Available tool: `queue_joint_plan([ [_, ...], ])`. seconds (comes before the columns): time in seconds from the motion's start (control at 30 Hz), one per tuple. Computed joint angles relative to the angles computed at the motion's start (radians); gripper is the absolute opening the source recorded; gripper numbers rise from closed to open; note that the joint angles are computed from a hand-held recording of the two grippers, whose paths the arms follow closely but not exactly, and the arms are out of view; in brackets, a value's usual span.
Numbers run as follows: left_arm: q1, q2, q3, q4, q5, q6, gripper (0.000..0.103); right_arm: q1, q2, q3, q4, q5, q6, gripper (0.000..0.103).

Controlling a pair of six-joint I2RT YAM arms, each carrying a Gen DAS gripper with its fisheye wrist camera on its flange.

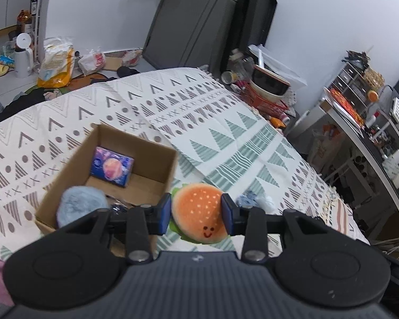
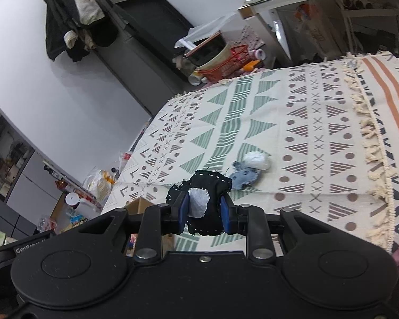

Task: Organize soft objects
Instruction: 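Carry the burger plush and black plush over the box with both tools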

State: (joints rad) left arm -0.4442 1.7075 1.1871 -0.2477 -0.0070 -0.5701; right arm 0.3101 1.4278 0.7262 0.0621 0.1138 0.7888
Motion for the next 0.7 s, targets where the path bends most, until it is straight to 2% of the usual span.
queue_joint_plan([
  [0.3, 0.124, 0.032, 0.001, 0.007, 0.060, 0.031, 0.038, 0.084, 0.153, 0.122, -0.003, 0.018, 0.032, 0.026],
  [0.7, 0.237, 0.185, 0.095, 0.012, 0.118, 0.068, 0.039, 0.158, 0.330, 0.326, -0.055, 0.027, 0.050, 0.026],
])
